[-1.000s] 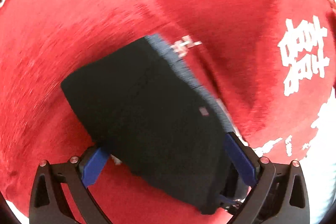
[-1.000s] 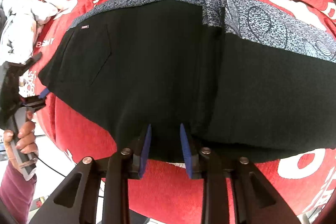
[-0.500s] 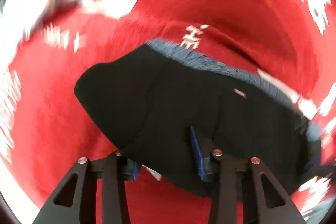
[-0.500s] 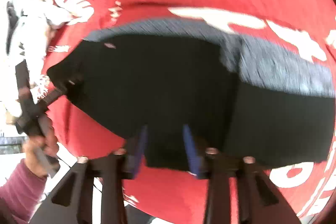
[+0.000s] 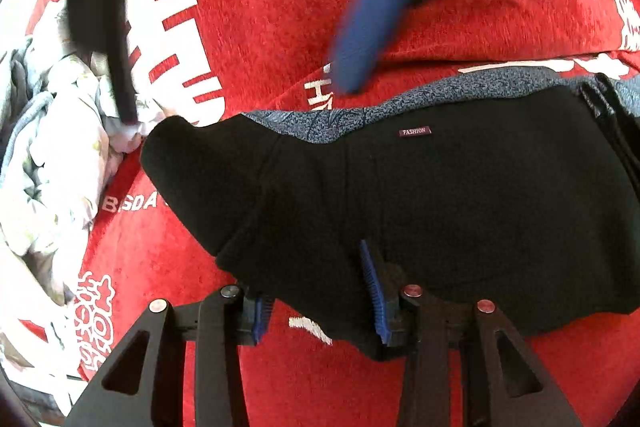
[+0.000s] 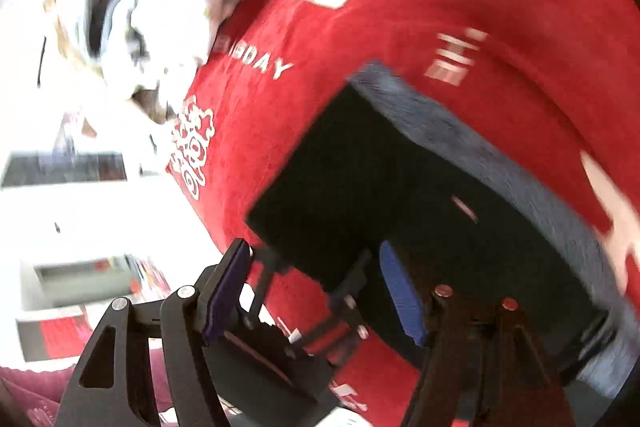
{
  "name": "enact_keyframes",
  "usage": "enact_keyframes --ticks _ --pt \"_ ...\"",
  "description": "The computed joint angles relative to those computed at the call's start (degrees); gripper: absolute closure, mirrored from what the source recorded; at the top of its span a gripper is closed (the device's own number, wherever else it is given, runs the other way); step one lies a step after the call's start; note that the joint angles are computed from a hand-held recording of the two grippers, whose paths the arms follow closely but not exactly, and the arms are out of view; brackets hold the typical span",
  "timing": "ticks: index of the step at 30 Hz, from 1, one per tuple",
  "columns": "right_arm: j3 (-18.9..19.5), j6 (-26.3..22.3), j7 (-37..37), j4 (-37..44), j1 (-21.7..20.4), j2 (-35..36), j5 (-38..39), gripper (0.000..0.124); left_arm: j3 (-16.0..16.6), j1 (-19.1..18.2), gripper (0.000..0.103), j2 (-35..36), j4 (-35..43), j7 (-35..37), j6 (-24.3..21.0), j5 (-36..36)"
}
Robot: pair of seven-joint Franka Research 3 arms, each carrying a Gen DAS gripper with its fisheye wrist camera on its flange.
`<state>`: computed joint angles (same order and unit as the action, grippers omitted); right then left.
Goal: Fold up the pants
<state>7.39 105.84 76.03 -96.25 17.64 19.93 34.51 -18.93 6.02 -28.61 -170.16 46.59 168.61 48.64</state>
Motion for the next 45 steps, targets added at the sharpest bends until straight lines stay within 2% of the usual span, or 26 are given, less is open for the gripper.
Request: enact_keyframes --ticks 2,6,9,11,12,15,18,21,28,34,38,41,43,45 --pt "0.49 -1.38 1.58 4.31 1.49 3.16 -2.15 0.052 -1.00 0.12 0.062 -0.58 -0.07 -1.07 -0.36 0.52" --pt "1.52 -7.66 4.68 13.97 3.29 10.62 -3.83 0.052 -2.38 0.87 0.062 -1.13 0.10 -2.77 -0.74 2.64" --pt "1.11 -11.03 7.34 19.06 5.12 14.86 -7.43 0.053 -1.84 0.08 0.062 -1.29 0.19 -3.19 -1.41 2.97" --pt "0.43 -12.00 8.46 20.14 6.01 15.95 -10.08 0.089 0.20 -1.86 0.062 -1.12 0.18 -1.78 -1.55 1.51" --pt "0.39 -11.52 8.46 19.40 5.70 15.54 -9.89 0.102 0.84 -2.75 0.062 -1.62 -0.17 -1.22 -1.57 0.74" --pt "0.61 -6.64 6.81 12.44 3.14 10.88 -5.91 0.105 1.06 -5.09 0.062 -4.33 -0.50 0.00 -2.05 -1.17" --pt "1.14 -3.16 2.36 3.96 -0.87 4.89 1.60 0.105 3.08 -9.07 0.062 -7.16 -0.59 2.45 -2.79 -5.69" --pt "0.61 -1.29 -2.00 -3.93 -5.00 -0.90 11.06 0.105 2.84 -12.01 0.062 -10.10 0.22 3.78 -4.23 -9.48" --pt "-3.68 0.15 -9.38 -17.66 -10.15 -13.19 25.46 0.105 3.40 -18.43 0.062 -11.15 4.80 6.74 -4.73 -17.49" --pt "-8.82 -0.55 -13.38 -26.28 -13.13 -21.83 30.08 0.104 3.98 -25.60 0.062 -8.28 9.49 8.42 -3.27 -24.34" --pt "-12.99 -1.52 -14.81 -32.76 -16.30 -28.04 30.35 0.104 5.75 -32.50 0.062 -3.43 12.98 11.64 -0.69 -29.79" --pt "-16.45 -3.27 -16.21 -36.12 -19.37 -30.91 29.04 0.104 3.95 -34.94 0.062 0.50 16.21 13.33 -0.19 -31.32" --pt "-18.90 -4.59 -17.01 -38.23 -22.18 -32.35 27.77 0.103 1.45 -35.09 0.062 3.45 18.41 13.01 0.21 -31.14" --pt "-19.59 -4.15 -17.48 -40.27 -23.80 -33.39 27.39 0.103 -0.42 -35.33 0.062 6.29 20.53 12.30 0.26 -30.92"
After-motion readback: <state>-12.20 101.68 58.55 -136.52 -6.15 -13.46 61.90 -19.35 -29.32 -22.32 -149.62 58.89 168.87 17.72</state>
